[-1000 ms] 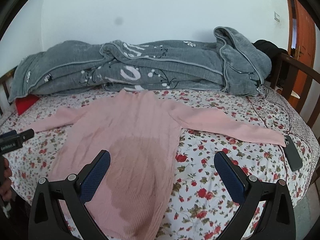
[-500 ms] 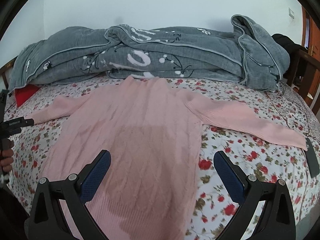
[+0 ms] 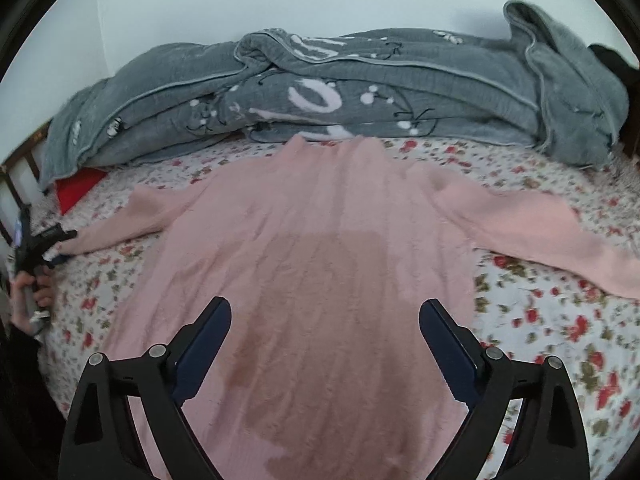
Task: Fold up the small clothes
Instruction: 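Grasp a sweater sleeve with the left gripper and fold it across the body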
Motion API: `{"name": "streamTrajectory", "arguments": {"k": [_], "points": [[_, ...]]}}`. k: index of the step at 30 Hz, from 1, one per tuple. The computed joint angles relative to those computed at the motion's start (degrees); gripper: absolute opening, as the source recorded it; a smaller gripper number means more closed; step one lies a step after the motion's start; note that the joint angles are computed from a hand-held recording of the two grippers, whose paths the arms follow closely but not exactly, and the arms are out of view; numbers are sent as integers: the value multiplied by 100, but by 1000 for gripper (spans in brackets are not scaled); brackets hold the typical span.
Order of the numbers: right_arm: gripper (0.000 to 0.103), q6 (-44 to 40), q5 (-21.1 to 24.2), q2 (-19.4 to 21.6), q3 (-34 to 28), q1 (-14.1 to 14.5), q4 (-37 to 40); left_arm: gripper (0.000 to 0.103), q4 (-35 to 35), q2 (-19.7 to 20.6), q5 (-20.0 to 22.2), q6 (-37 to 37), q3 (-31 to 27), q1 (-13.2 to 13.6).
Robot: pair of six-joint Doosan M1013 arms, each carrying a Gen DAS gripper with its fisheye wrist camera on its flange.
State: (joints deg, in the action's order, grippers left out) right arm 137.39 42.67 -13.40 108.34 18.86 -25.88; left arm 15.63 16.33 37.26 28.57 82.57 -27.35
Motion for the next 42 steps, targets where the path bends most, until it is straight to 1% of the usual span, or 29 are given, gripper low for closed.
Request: {"name": "streamTrajectory", "arguments": {"k": [1, 2, 3, 4, 5, 7, 8, 10, 11, 13, 16, 17, 19, 20, 22, 23, 26, 29, 30, 31, 32, 33, 35, 38, 39, 42], "points": [[95, -33, -46, 0, 3, -16, 13, 45, 10, 39, 70, -59, -66, 28], [95, -57, -79, -1, 8, -30, 16, 41, 101, 84, 230, -133, -157, 32], [95, -86, -126, 3, 4, -53, 3, 30, 212, 129, 408, -191, -247, 29], [95, -108, -161, 1, 5, -74, -3, 14, 368, 176, 637, -275, -346, 22], [95, -133, -197, 1, 2, -97, -16, 10, 472, 199, 802, -349, -398, 19], [95, -160, -287, -4, 8, -144, -102, 7, 597, 152, 816, -529, -339, 16], [94, -129, -349, -19, 26, -167, -172, 7, 824, 129, 850, -699, -325, -33], [94, -118, -445, -24, 27, -230, -330, 7, 1410, 138, 1148, -836, -427, -200], [93, -131, -456, -18, 11, -256, -423, 7, 1807, 180, 1431, -820, -580, -347], [93, -169, -457, -7, -33, -313, -660, 7, 2198, 231, 1656, -660, -819, -555], [93, -147, -619, -52, -11, -481, -957, 7, 2579, 333, 1762, -314, -1219, -882], [93, -107, -656, -78, 20, -546, -1010, 7, 2589, 386, 1778, -175, -1363, -963], [93, 229, -803, -174, 176, -713, -1174, 6, 2486, 533, 1754, 179, -1727, -1167], [93, 265, -939, -227, 261, -826, -1068, 6, 2457, 618, 1776, 311, -1894, -1254], [93, 65, -1256, -355, 452, -1114, -582, 6, 2431, 790, 1752, 594, -2229, -1472], [93, 33, -1323, -410, 528, -1212, -483, 6, 2410, 904, 1752, 765, -2434, -1596], [93, 379, -1608, -612, 820, -1501, -580, 6, 2208, 1291, 1798, 1267, -3058, -1935], [93, -13, -1816, -722, 951, -1909, 226, 6, 1790, 1750, 1936, 1782, -3738, -2222], [93, -318, -1948, -762, 1009, -2062, 720, 6, 1665, 1927, 2002, 1984, -3979, -2330], [93, -824, -2035, -787, 1048, -2220, 1361, 6, 1557, 2082, 2056, 2164, -4177, -2426], [93, -1090, -2073, -802, 1075, -2313, 1704, 6, 1455, 2212, 2112, 2314, -4360, -2508], [93, -1109, -2084, -819, 1105, -2367, 1797, 6, 1305, 2347, 2156, 2511, -4541, -2588], [93, -933, -2112, -860, 1149, -2413, 1707, 6, 1049, 2609, 2266, 2834, -4865, -2749], [93, -1185, -2203, -881, 1193, -2512, 2068, 6, 531, 2966, 2569, 3293, -5302, -2927], [93, -1222, -2192, -879, 1193, -2525, 2103, 6, 417, 3058, 2641, 3386, -5395, -2980], [92, -1174, -2191, -906, 1211, -2527, 1992, 7, -1, 3117, 2511, 3824, -5347, -3076]]}}
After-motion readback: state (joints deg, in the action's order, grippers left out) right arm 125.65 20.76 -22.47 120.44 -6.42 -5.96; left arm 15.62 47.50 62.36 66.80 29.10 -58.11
